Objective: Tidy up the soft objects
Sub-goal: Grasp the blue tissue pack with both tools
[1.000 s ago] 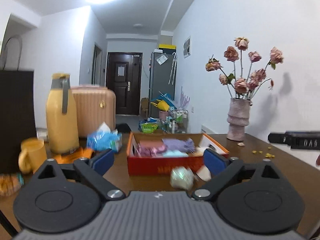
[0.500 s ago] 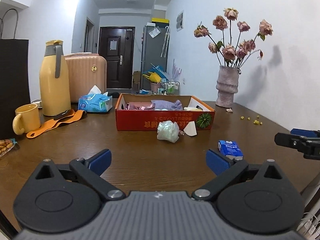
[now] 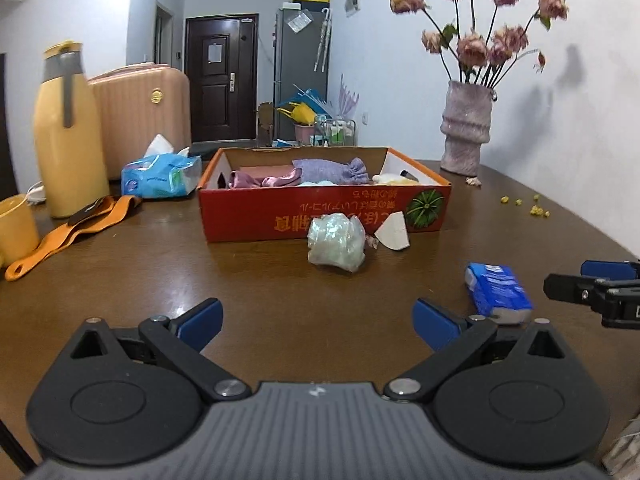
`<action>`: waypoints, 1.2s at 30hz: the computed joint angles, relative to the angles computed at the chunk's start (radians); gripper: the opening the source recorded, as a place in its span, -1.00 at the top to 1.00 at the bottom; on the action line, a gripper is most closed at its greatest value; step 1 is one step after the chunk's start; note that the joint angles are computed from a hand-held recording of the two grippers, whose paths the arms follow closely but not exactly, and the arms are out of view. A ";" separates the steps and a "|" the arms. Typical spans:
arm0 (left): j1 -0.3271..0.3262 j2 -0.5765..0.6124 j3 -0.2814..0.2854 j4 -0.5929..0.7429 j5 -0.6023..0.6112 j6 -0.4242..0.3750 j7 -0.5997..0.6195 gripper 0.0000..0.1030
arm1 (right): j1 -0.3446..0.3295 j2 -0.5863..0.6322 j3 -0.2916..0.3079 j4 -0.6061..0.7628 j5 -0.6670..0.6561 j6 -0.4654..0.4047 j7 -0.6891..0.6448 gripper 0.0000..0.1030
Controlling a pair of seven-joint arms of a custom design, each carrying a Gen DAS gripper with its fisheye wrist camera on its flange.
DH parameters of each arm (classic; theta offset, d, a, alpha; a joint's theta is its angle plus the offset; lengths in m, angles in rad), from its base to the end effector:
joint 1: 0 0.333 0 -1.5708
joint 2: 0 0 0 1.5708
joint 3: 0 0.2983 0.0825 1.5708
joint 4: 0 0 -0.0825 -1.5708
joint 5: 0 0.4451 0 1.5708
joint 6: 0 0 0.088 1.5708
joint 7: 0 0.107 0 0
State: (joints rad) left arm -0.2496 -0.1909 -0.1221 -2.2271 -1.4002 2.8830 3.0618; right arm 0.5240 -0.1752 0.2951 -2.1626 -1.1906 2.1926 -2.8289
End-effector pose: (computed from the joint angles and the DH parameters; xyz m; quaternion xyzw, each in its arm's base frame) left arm 0.5568 -0.1580 0.4682 -0.3902 0.7665 -0.4589 0.2229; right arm 0.4224 0.4095 0.4673 -0.4748 0.7158 -0.3883 0.3338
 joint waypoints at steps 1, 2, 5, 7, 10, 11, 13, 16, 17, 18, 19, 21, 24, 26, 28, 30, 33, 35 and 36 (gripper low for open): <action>-0.003 0.029 -0.004 0.028 -0.001 0.012 0.008 -1.00 | -0.006 0.014 -0.009 0.009 0.006 0.014 -0.011 -0.54; -0.002 0.063 -0.012 0.060 0.016 0.022 -0.006 -1.00 | -0.011 0.029 -0.018 0.020 0.017 0.025 -0.026 -0.54; 0.013 0.132 -0.031 0.124 0.087 0.007 -0.091 -1.00 | -0.022 0.071 -0.045 0.050 0.045 0.076 -0.073 -0.53; 0.023 0.165 -0.044 0.153 0.130 -0.008 -0.129 -1.00 | -0.030 0.105 -0.061 0.067 0.048 0.118 -0.077 -0.50; 0.037 0.201 -0.065 0.178 0.175 -0.011 -0.163 -1.00 | -0.027 0.165 -0.078 0.117 0.055 0.108 -0.106 -0.11; 0.042 0.207 -0.070 0.183 0.184 -0.017 -0.170 -1.00 | -0.024 0.180 -0.084 0.130 0.048 0.112 -0.124 -0.04; 0.055 0.214 -0.074 0.193 0.169 -0.033 -0.159 -1.00 | -0.021 0.194 -0.099 0.143 0.025 0.156 -0.157 -0.02; 0.078 0.212 -0.071 0.204 0.141 -0.097 -0.155 -0.99 | -0.030 0.222 -0.124 0.156 -0.008 0.366 -0.263 -0.02; 0.086 0.209 -0.067 0.206 0.145 -0.130 -0.169 -0.99 | -0.032 0.232 -0.129 0.162 -0.005 0.433 -0.325 -0.03; 0.091 0.211 -0.065 0.209 0.153 -0.153 -0.184 -0.96 | -0.031 0.239 -0.133 0.166 0.003 0.475 -0.383 -0.04; 0.094 0.213 -0.065 0.211 0.166 -0.167 -0.202 -0.81 | -0.028 0.243 -0.136 0.168 0.000 0.497 -0.421 -0.08; 0.099 0.218 -0.066 0.216 0.196 -0.207 -0.235 -0.42 | -0.014 0.238 -0.137 0.166 -0.004 0.454 -0.438 -0.29; 0.109 0.228 -0.066 0.226 0.247 -0.302 -0.281 -0.01 | -0.010 0.200 -0.139 0.129 -0.008 0.415 -0.367 -0.30; 0.114 0.226 -0.067 0.222 0.262 -0.350 -0.276 0.12 | -0.016 0.165 -0.133 0.097 -0.012 0.390 -0.314 -0.30; 0.118 0.213 -0.065 0.211 0.255 -0.389 -0.268 0.14 | -0.024 0.130 -0.122 0.063 -0.006 0.353 -0.242 -0.30; 0.121 0.202 -0.061 0.205 0.252 -0.423 -0.272 0.14 | -0.045 0.084 -0.117 0.010 -0.039 0.394 -0.109 -0.27; 0.124 0.201 -0.054 0.207 0.261 -0.460 -0.314 0.14 | -0.095 0.057 -0.114 -0.028 -0.133 0.499 0.169 -0.01; 0.121 0.203 -0.056 0.207 0.280 -0.443 -0.349 0.17 | -0.113 0.072 -0.108 -0.020 -0.162 0.513 0.236 0.19; 0.120 0.204 -0.056 0.207 0.283 -0.439 -0.365 0.18 | -0.115 0.086 -0.107 -0.007 -0.154 0.504 0.226 0.20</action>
